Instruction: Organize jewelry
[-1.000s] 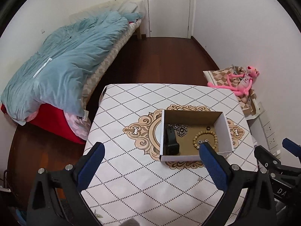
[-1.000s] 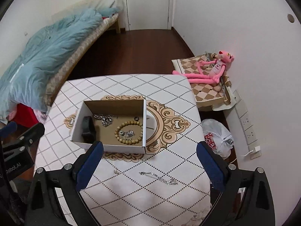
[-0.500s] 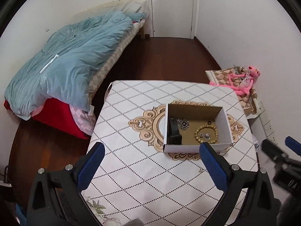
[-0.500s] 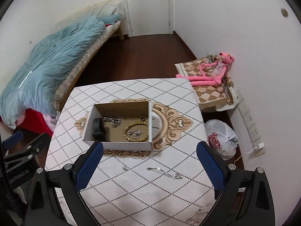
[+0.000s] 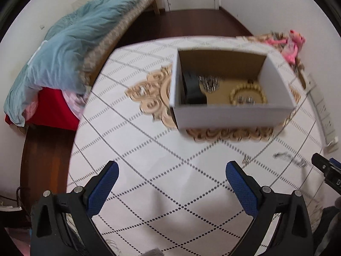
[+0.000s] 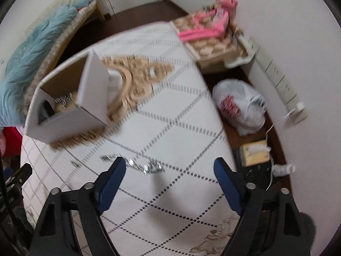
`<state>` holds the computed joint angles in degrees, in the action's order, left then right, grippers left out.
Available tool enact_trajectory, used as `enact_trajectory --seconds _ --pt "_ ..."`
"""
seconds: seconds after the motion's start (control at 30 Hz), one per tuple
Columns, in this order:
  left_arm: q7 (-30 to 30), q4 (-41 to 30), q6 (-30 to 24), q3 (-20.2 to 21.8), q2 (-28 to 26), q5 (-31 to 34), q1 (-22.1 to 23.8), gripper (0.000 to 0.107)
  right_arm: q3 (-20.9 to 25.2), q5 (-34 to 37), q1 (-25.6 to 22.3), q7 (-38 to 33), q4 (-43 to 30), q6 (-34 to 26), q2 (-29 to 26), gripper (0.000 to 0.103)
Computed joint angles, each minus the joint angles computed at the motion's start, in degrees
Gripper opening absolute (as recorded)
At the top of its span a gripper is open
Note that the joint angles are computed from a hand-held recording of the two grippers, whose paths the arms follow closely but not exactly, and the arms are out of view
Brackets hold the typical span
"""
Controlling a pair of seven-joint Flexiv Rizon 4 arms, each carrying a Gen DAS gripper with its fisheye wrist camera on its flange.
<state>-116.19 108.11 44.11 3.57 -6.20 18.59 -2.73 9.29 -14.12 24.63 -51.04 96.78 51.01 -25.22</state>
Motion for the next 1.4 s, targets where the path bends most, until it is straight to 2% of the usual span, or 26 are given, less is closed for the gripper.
enact_trajectory --seconds 0.1,0.23,0.3,0.43,0.47,0.53,0.57,0.6,0.67,0.8,0.9,1.03,1.1,1.17,1.2,1.27,1.3,1.33,1.4 --pt "-0.1 0.1 -0.8 0.0 -0.7 0.8 -0.2 0.102 1.6 1.9 -0.8 -2.8 1.3 4.5 -0.6 0.07" --pt "-0.8 -0.1 -1.9 0.3 -1.5 1.8 -0.3 0.102 2.5 0.4 0.7 -8.5 0.4 8.3 -2.5 0.07" --pt "-1.3 -0.2 -2.5 0.6 -1.8 2.2 -0.2 0.102 2.2 -1.6 2.3 -11.4 -1.3 8.1 -4.4 0.07" --pt "-1.3 0.1 -2.9 0.9 -2.1 2.0 0.1 0.102 0.6 -3.7 4.9 -13.3 -5.0 3.5 -7.5 0.066" --pt "-1.2 0.2 -2.9 0.9 -2.2 2.0 0.2 0.102 -0.7 -5.8 6.0 -12.5 -4.0 5.1 -7.4 0.062" --pt "-1.0 0.4 -3.1 1.0 -2.3 1.9 0.2 0.102 -1.0 -6.4 6.2 -12.2 -3.3 6.8 -7.3 0.047" --pt "-0.9 0.5 -3.1 1.0 -2.3 1.8 0.2 0.102 -1.6 -7.3 6.4 -11.6 -2.4 8.1 -7.0 0.023" --pt "-0.7 0.5 -3.1 0.9 -2.4 1.7 0.2 0.102 -1.9 -8.0 6.7 -11.2 -1.7 8.7 -6.7 0.006" --pt "-0.1 0.5 -2.6 0.7 -2.7 1.0 0.2 0.102 -1.6 -7.9 6.5 -11.0 -1.2 9.1 -6.4 0.006" --pt "1.6 0.5 -0.2 0.2 -3.2 -1.1 0.0 0.102 0.3 -2.9 3.7 -9.6 -1.4 10.1 -5.7 0.006" --pt "4.3 1.5 3.6 -0.5 -4.0 -6.6 0.4 0.102 1.2 1.4 1.5 -7.5 -0.9 11.3 -4.5 0.005" --pt "8.2 1.7 7.6 -1.6 -6.3 -12.3 0.0 0.101 0.5 2.1 0.7 -5.8 -0.1 11.4 -3.6 0.005" --pt "9.5 1.5 9.1 -1.7 -7.2 -13.0 -0.7 0.091 0.6 2.4 0.3 -5.6 0.1 10.9 -3.5 0.005" --pt "10.2 0.9 9.2 -1.6 -8.0 -12.7 -1.7 0.067 0.3 2.4 0.1 -5.1 0.6 10.9 -3.3 0.005" --pt "11.4 1.0 9.8 -1.9 -8.3 -13.5 -1.8 0.059 0.5 2.8 -0.5 -5.5 0.3 10.7 -3.6 0.006" --pt "11.8 1.6 12.3 -1.5 -8.5 -13.3 -2.5 0.032 0.6 3.3 -1.0 -5.3 0.3 10.7 -3.5 0.005" --pt "12.5 1.7 13.0 -1.7 -8.5 -13.7 -2.6 0.026 0.6 3.2 -1.0 -5.2 0.5 10.9 -3.4 0.005" --pt "13.1 1.7 13.6 -1.7 -8.7 -13.8 -2.8 0.015 0.5 3.2 -1.1 -5.2 0.6 11.1 -3.3 0.005" --pt "14.1 1.5 14.2 -1.5 -9.1 -14.2 -2.9 0.01 0.5 3.2 -1.0 -4.8 1.0 11.4 -2.9 0.006"
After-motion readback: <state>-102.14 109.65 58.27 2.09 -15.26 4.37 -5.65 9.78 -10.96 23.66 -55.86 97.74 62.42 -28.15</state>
